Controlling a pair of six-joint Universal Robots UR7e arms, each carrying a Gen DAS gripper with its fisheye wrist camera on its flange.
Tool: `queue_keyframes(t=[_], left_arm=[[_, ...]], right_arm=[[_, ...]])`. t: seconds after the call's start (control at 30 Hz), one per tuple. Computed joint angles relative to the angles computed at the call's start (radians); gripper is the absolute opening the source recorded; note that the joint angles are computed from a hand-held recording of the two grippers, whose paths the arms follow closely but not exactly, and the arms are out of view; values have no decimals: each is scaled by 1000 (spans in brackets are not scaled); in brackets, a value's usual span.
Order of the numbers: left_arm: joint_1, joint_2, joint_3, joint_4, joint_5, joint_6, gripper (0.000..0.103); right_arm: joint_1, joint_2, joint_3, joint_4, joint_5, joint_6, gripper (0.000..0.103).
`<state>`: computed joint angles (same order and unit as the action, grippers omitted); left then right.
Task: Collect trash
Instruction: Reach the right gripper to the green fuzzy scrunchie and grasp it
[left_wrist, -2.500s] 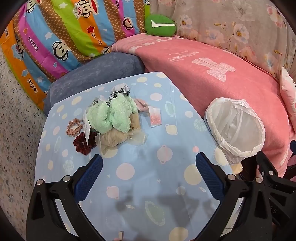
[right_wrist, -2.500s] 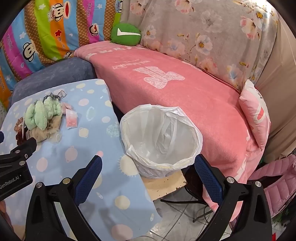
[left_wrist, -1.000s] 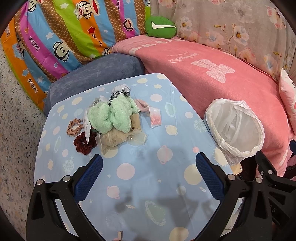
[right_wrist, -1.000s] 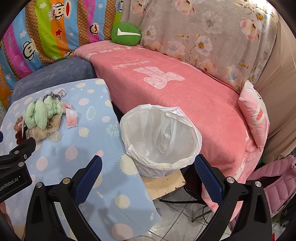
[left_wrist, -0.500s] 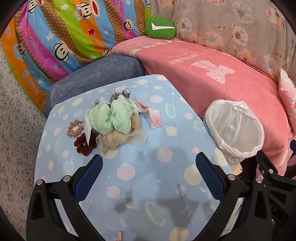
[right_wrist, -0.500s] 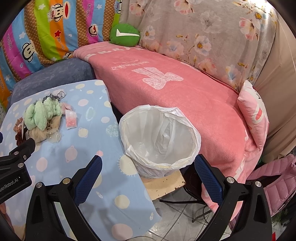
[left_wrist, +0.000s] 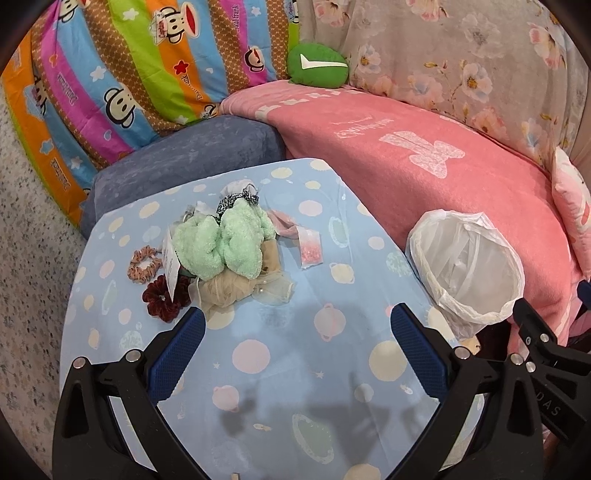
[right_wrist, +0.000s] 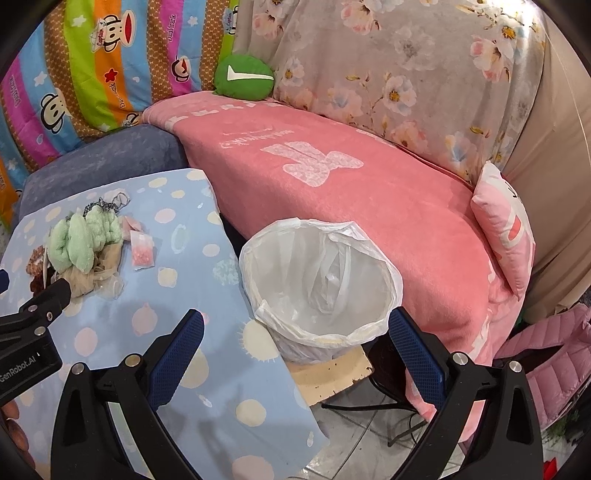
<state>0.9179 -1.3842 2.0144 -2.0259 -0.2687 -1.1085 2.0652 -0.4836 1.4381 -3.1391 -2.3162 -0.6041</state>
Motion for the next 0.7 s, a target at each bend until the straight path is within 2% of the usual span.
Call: queue_keyframes(t=[0.17, 0.23, 0.37, 0.43, 0.57, 0.67, 0.7], left_arm=[[38, -41, 27, -70, 5, 48, 96], [55, -63, 45, -126, 7, 85, 96], [91, -116, 71, -141, 30, 88, 96], [113, -139, 90, -215, 26, 148, 96], [179, -161, 112, -478, -43, 421, 96], [231, -169, 107, -578, -63, 518, 96], [250, -172, 98, -576, -66, 517, 94]], right_arm=[[14, 25, -30, 20, 10, 10, 96], [17, 34, -42, 44, 35, 29, 96], [26, 63, -74, 107, 72, 61, 96], [29, 80, -91, 122, 108, 77, 96], [38, 121, -140, 176, 164, 104, 96], [50, 160, -184, 189, 219, 115, 96], [53, 170, -196, 192, 232, 117, 96]])
